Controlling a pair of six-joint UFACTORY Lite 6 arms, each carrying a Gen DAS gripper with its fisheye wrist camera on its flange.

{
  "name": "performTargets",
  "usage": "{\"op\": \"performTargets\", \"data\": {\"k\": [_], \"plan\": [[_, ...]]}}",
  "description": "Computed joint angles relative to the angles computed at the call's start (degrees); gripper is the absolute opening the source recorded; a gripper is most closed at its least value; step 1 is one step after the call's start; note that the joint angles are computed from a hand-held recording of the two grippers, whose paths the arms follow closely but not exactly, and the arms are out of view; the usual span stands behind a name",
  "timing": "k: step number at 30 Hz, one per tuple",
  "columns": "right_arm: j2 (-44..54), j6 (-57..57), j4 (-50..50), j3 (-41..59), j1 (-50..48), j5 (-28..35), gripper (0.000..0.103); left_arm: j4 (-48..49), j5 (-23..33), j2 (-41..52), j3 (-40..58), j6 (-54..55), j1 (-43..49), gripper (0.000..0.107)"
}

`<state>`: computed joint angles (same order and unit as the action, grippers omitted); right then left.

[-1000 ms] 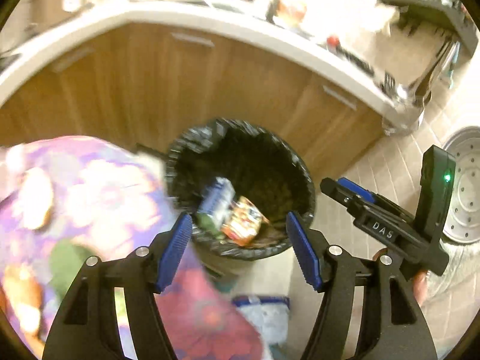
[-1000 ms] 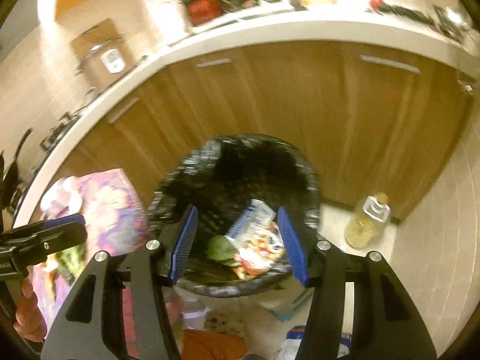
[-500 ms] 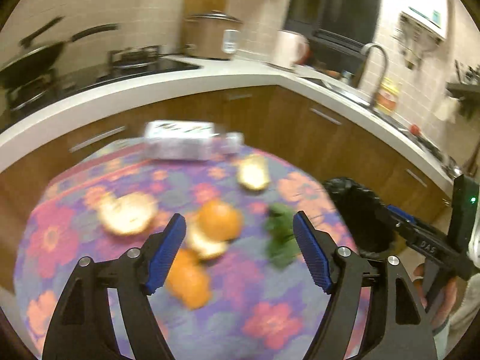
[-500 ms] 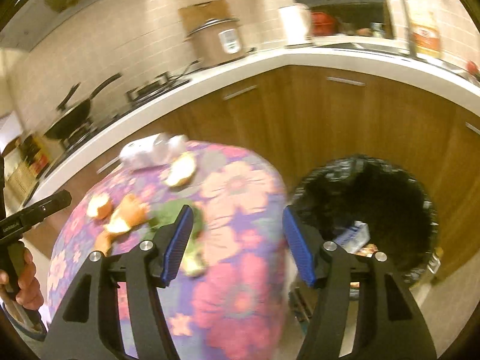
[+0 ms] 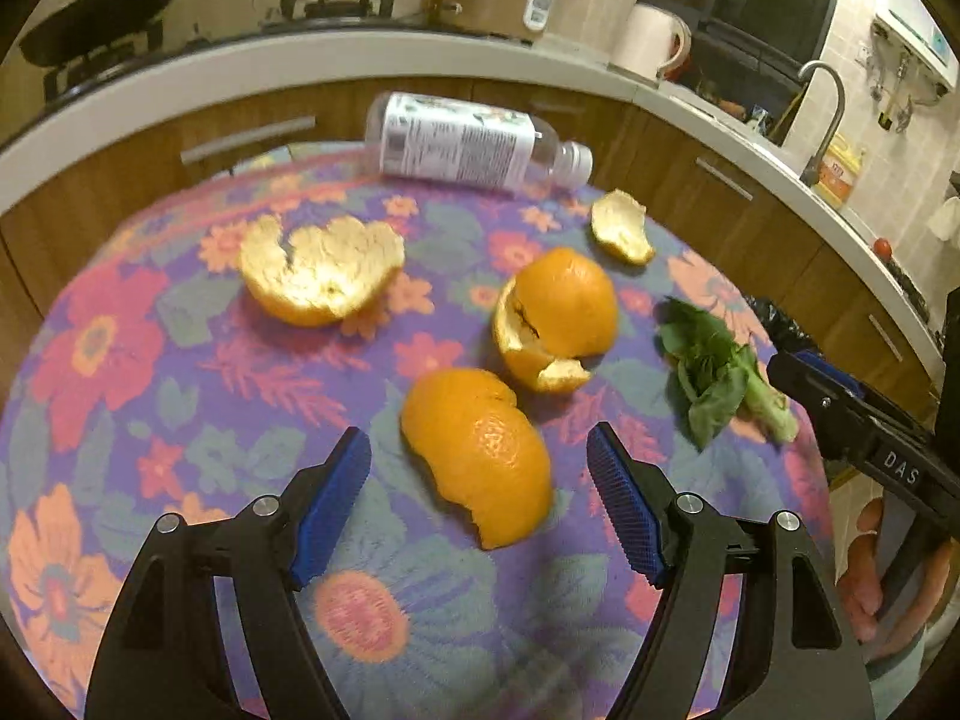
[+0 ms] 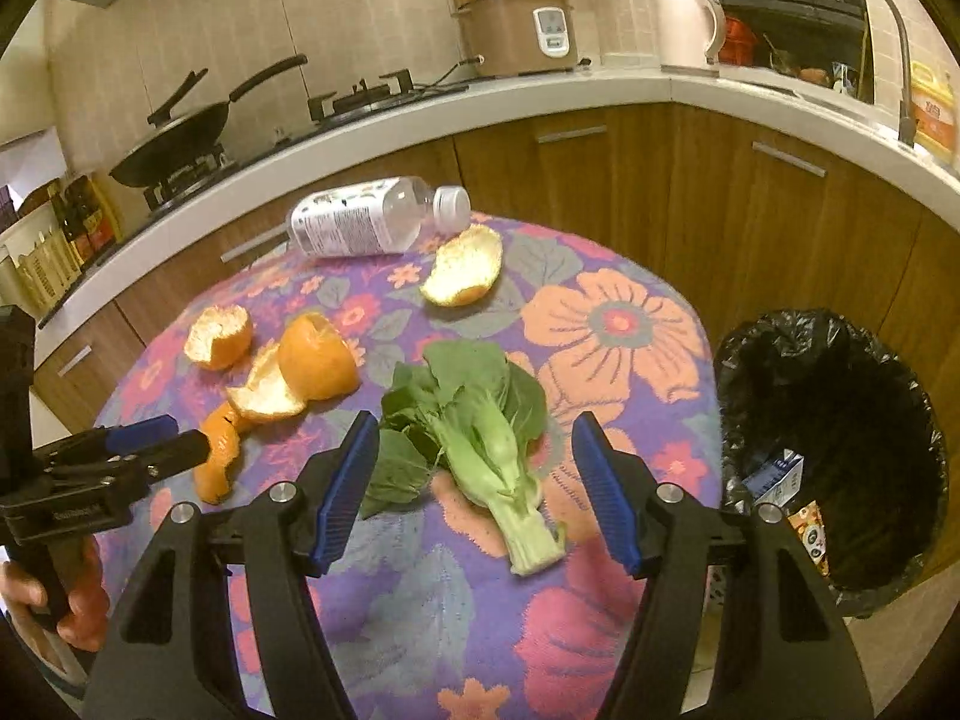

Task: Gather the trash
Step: 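Grasp the orange peel strip with the left gripper while the right grasps the bok choy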

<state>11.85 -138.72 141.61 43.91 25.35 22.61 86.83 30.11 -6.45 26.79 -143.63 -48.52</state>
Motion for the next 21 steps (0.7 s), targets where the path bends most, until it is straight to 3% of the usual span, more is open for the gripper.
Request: {"op": "performTargets", "data": {"k": [4, 7, 15, 17, 21], "plan": [[1.2, 3.2, -3.2, 0.9, -0.7, 0.4, 0.063, 0.0, -0.3, 5.2, 2.9, 0.4, 0.9, 0.073], [2.2, 4.6, -5.0, 2.1, -0.2, -0.7, 0.063, -0.6, 0.9, 7.7, 4.1, 0.2, 0.7, 0.066], [4.8, 5.6, -6.4, 6.1, 2.5, -5.3, 0.065, -6.8, 6.0, 10.5, 6.5, 4.2, -2.2, 0.028], [6.2, 7.4, -8.5, 8.0, 3.6, -7.6, 0.07, -6.2, 6.1, 10.0, 5.9, 3.1, -2.3, 0.023], [9.6, 15.2, -15.6, 12.3, 5.0, -12.3, 0.07, -3.4, 5.5, 7.7, 3.4, -1.5, -2.1, 0.017]]}}
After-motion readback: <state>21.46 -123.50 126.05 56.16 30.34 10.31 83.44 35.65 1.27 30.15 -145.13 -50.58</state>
